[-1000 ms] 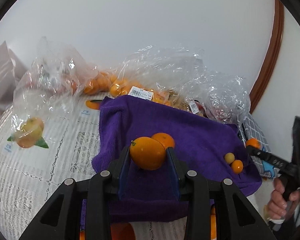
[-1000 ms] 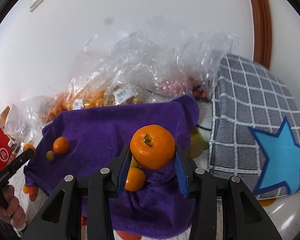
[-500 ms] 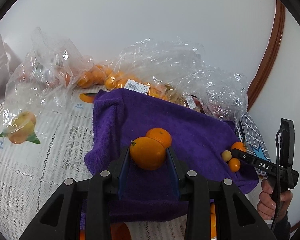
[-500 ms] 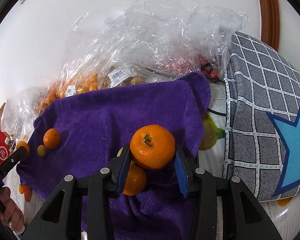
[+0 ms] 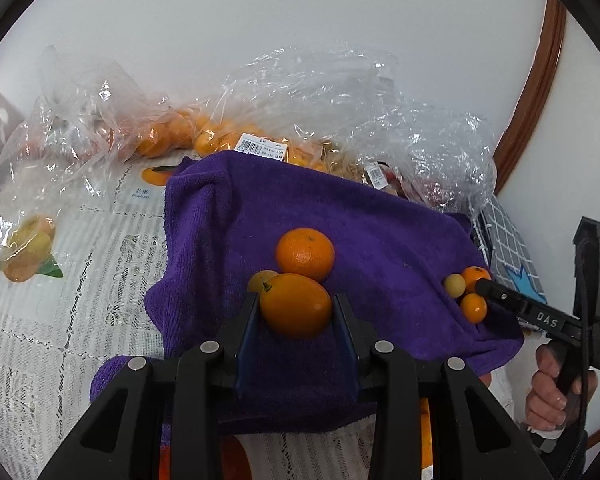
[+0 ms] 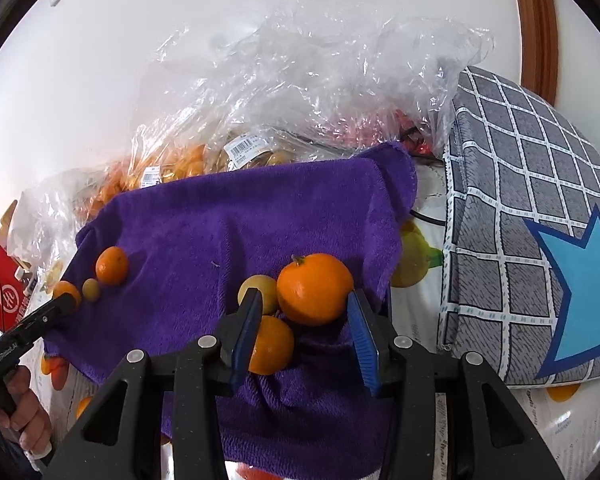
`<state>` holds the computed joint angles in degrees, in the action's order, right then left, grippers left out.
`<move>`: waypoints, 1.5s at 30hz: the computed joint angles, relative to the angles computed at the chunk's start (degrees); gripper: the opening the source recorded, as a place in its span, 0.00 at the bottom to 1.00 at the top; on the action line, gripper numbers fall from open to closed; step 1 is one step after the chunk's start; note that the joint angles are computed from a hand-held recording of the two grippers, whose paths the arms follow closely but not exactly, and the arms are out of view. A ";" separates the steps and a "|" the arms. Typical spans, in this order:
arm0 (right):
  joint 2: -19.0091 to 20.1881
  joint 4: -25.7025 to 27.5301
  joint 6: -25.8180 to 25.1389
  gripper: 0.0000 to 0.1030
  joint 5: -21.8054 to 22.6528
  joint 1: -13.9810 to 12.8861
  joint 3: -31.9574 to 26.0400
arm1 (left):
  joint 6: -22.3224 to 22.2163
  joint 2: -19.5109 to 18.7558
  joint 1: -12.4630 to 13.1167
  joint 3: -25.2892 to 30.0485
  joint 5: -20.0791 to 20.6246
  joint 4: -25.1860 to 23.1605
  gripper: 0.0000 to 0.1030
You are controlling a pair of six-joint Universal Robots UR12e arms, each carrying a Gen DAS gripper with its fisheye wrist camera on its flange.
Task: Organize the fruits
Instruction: 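Open the right tool to drop its mandarin while the left tool releases its mandarin, then move both open tools back to the fruits beside the towel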
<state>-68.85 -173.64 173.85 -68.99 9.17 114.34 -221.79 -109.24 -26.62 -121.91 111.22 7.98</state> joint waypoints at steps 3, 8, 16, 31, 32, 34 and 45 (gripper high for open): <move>-0.16 -0.73 -0.01 0.50 -0.33 -0.01 0.33 | 0.45 0.00 -0.25 0.36 0.87 -1.54 0.33; -0.57 -1.87 0.12 0.50 -0.69 -0.13 1.00 | 0.60 -0.05 -0.39 0.54 1.14 -2.04 0.33; -1.49 -6.84 1.98 0.50 -2.77 -0.06 2.87 | 0.44 0.04 -0.49 0.35 1.83 -1.65 0.37; -9.42 -7.41 0.29 0.36 0.45 1.31 11.50 | -0.93 1.19 -3.04 -2.71 8.97 6.19 0.39; -9.53 -6.33 -0.61 0.32 0.55 1.73 11.76 | -1.05 1.38 -3.29 -3.00 9.38 6.38 0.39; -9.68 -3.90 -2.28 0.27 0.54 2.54 11.95 | -1.33 1.81 -3.78 -3.67 10.21 6.42 0.39; -7.41 3.05 -5.97 0.27 0.30 4.43 9.39 | -2.33 3.01 -4.34 -5.08 10.54 4.41 0.39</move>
<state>-76.26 -170.59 167.88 -68.69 13.60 123.73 -224.12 -106.23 -30.96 -126.99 121.76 12.39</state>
